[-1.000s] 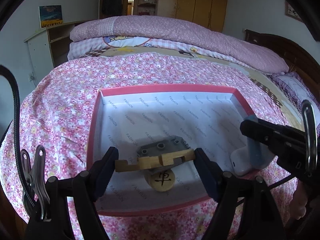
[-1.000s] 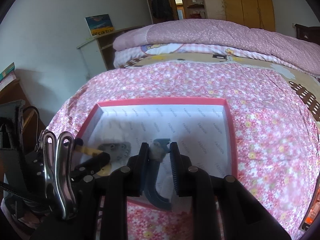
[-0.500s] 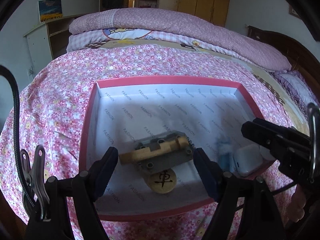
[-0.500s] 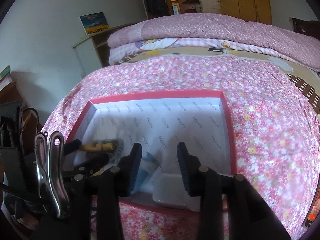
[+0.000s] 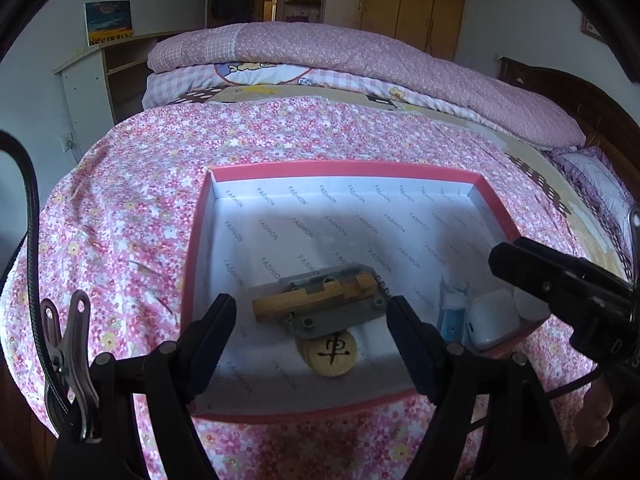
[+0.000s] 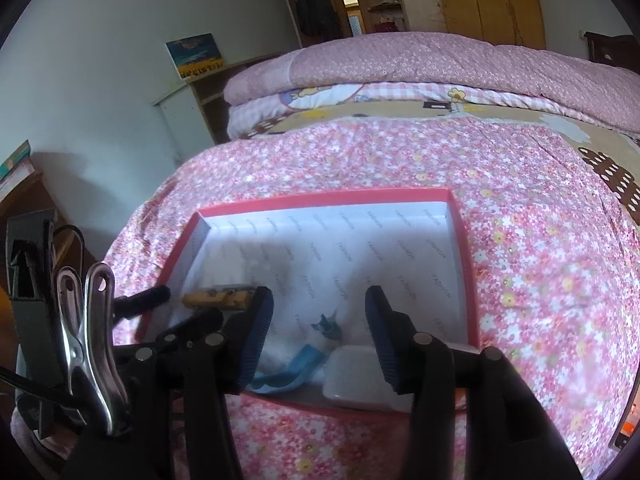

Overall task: Organize rigid objects
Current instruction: 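Open both tools to drop the wooden strip and blue piece into the tray, then withdraw both open tools from the tray toward the remaining objects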

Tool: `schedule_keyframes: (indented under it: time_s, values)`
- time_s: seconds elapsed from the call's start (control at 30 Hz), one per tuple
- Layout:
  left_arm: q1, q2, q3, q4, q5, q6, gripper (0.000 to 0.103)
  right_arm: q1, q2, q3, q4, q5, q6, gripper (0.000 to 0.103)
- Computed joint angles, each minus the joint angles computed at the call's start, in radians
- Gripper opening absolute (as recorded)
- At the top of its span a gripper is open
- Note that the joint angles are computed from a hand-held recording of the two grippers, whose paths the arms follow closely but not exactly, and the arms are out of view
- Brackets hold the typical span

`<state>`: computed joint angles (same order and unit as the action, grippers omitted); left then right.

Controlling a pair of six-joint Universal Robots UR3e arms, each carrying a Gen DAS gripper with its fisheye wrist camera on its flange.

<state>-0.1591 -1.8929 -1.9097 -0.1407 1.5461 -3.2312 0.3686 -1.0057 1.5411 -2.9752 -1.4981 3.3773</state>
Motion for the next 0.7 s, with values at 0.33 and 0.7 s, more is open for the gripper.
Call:
schedule_keyframes:
  time_s: [0.33,0.7]
  values:
    - [0.004,0.121,-0.111,0.005,0.01,-0.009,0.081,0.043,-0.084,0.093,-0.036,0.009,0.016,0.05]
    - [0.024,0.284,-0.288,0.012,-0.013,-0.001,0.081,0.067,-0.22,0.279,-0.088,0.028,0.043,0.05]
